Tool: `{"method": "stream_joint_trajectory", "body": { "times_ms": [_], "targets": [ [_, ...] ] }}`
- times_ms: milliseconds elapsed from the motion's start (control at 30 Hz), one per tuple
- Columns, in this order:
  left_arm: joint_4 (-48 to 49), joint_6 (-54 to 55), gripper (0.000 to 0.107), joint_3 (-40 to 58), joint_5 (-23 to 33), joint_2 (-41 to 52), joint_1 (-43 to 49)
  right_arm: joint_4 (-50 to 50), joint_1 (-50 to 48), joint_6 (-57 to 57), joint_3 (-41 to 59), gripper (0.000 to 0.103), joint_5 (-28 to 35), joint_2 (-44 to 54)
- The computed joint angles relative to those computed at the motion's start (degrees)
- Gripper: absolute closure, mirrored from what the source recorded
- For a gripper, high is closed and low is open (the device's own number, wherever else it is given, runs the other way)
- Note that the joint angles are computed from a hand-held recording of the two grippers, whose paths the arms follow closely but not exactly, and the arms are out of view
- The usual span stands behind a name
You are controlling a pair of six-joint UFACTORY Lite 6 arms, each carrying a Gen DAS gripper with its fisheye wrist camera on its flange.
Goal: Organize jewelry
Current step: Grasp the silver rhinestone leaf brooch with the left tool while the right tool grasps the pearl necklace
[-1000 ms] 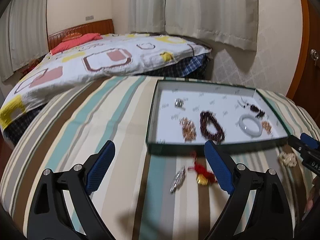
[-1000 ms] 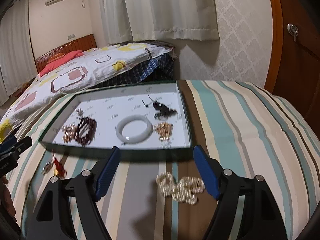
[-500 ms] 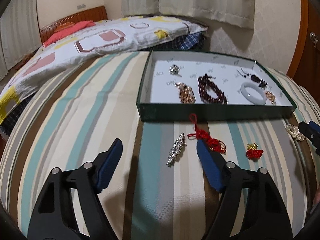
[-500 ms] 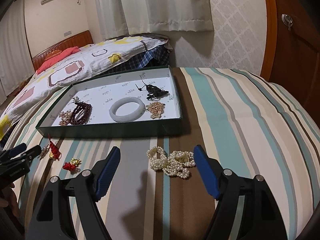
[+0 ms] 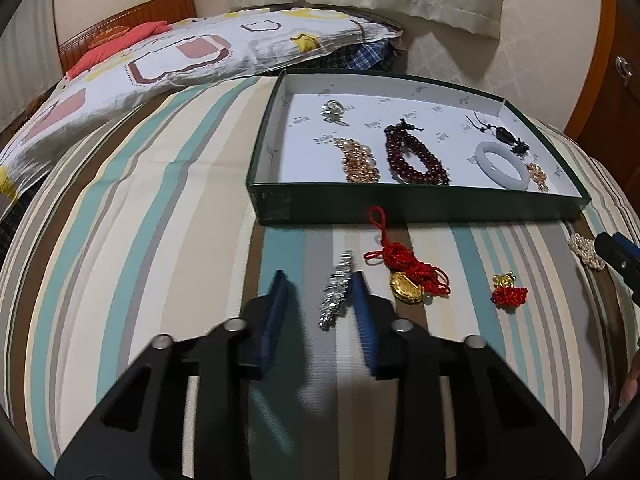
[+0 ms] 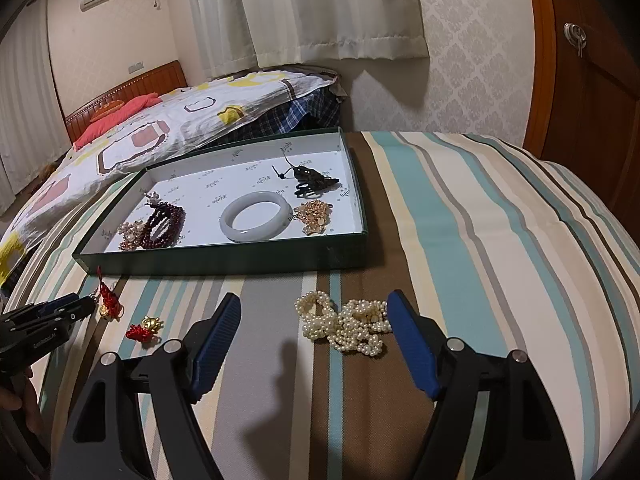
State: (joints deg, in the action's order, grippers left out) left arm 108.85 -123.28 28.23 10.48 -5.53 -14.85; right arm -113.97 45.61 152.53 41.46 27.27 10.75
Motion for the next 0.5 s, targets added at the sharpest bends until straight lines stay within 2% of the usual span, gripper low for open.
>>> {"method": "stream_joint_trajectory", "body": {
  "times_ms": [133,500],
  "targets": [
    [0.0,0.5,0.095,-0.1,-0.2,-0.4,0.0,-0.6,-0.3,0.2,-0.1,0.030,-0.1,0.0],
    [2.0,-0.8,0.095,-1.7,-0.8,-2.5,3.1,1.0,-0.6,-0.9,0.4,0.030,-0.9,0.5]
  ]
}}
